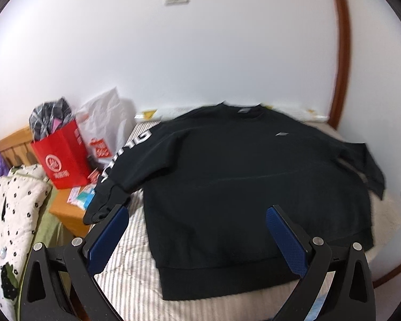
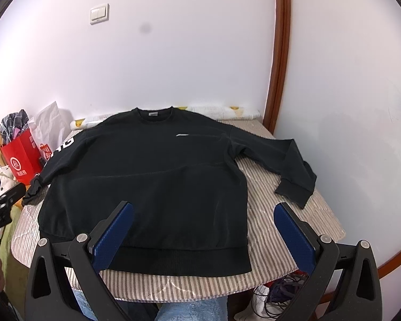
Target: Fold small clothes
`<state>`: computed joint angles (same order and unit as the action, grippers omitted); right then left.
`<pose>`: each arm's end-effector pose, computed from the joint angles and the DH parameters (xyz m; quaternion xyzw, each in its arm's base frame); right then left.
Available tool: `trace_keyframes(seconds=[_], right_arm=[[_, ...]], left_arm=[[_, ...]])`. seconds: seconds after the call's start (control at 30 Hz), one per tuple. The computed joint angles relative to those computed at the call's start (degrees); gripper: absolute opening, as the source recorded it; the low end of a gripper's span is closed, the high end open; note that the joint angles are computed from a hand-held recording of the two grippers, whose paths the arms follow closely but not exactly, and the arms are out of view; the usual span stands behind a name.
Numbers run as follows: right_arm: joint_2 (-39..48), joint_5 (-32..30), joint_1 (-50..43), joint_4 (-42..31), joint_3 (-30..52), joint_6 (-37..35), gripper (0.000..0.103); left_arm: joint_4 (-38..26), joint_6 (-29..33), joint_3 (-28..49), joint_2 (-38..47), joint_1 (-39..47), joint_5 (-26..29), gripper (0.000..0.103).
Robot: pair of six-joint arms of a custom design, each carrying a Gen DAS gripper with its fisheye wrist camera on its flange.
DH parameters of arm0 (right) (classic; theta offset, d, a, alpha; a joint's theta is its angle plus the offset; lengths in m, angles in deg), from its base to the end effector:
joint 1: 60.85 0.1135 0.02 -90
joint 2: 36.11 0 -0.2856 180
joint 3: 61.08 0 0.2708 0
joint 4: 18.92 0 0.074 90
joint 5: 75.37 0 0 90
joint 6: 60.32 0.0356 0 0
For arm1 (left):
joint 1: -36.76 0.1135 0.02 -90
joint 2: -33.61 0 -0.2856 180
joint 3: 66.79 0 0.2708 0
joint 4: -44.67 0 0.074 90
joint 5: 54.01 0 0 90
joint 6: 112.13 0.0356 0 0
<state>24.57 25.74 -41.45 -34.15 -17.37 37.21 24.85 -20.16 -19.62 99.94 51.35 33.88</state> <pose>0.2205 0.0704 0.2254 -0.0436 0.8715 0.0296 0.4875 0.2380 0.0633 0.2173 -0.1071 0.8960 0.0785 0.4237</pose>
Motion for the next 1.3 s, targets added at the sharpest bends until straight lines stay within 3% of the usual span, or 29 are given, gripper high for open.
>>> trace_keyframes(seconds=[0.2,0.4,0.63,0.8,0.9,0.97,1.03,1.3], right_arm=[[11.8,1.1,0.8,4.9,2.3,0.3,0.103],[25.0,1.3,1.8,9.2,7.2,1.1,0.103],[35.1,0.6,2.3,12.8,12.8,1.6,0.103],[39.8,0.3,2.3,10.9,17.5,1.8,0.103],[42.7,0.8,2.6,8.9,20.8,1.5,0.103],[44.5,1.0,2.7,7.5,23.1,1.6,0.103],[45.7,0.3,2.4,6.1,25.0,1.8,0.103],[48.8,-2.8,0.8,4.4,30.0,1.9,0.103]], left_arm=[[8.9,4.1,4.2,17.5,6.8,-1.4,0.102],[12.6,7.0,11.0,32.2,11.3,-1.3,0.087],[15.0,7.5,17.4,42.5,13.7,1.0,0.08],[17.1,11.1,20.6,46.9,13.4,-1.8,0.077],[16.5,11.8,22.9,49.1,13.4,-3.7,0.058],[14.5,10.8,24.8,49.9,14.4,-2.4,0.025],[12.5,9.2,26.6,50.4,15.6,-0.4,0.009],[7.4,5.3,28.7,44.1,16.0,7.0,0.007]])
